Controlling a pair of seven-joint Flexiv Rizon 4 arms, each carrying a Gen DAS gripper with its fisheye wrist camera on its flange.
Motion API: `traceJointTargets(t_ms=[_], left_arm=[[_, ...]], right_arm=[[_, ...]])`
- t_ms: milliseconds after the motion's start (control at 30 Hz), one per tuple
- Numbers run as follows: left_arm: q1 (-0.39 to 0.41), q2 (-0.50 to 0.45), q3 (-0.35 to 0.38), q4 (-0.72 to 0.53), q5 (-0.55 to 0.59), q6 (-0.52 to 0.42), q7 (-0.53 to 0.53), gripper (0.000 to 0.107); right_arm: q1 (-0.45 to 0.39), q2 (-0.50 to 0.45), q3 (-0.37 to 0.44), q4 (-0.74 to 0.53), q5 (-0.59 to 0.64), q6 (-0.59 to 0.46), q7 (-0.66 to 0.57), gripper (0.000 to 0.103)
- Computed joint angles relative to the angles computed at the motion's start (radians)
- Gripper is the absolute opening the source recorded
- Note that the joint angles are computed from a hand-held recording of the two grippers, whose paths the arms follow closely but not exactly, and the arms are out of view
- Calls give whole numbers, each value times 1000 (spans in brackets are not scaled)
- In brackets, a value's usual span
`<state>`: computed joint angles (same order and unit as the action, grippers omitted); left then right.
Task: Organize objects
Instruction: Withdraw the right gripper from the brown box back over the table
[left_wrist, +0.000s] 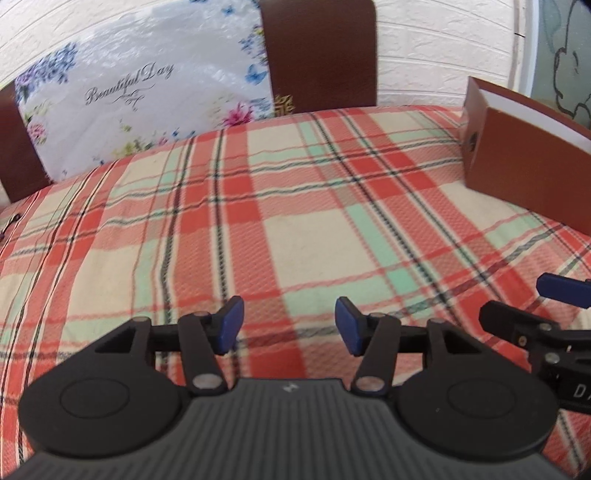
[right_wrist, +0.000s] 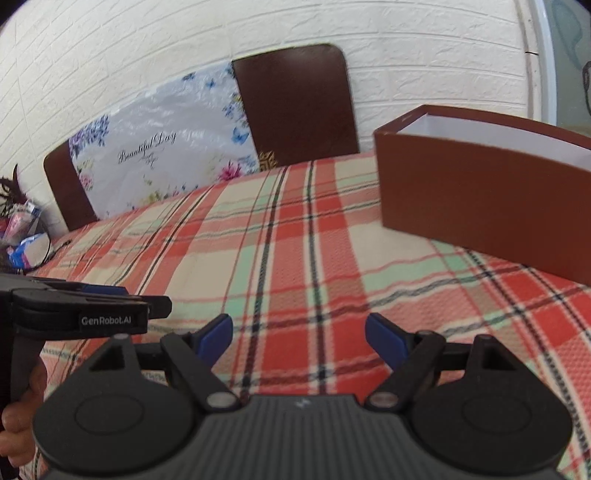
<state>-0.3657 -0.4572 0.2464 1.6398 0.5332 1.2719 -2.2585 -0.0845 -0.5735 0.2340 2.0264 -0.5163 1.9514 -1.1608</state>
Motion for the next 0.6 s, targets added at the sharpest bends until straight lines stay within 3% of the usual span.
traceJointTargets(t_ms=[333,500,600], left_arm=[[34,4,13,62,-14,75,-1,73],[51,18,-19,80,-76,139,68,83],[33,25,-19,77,-97,185,111,90]], right_arm=[[150,45,-91,32,110,-43,-66,85],[381,115,-324,61,355,-19,-115,101],[469,162,-417,84,490,-10,-135,103]])
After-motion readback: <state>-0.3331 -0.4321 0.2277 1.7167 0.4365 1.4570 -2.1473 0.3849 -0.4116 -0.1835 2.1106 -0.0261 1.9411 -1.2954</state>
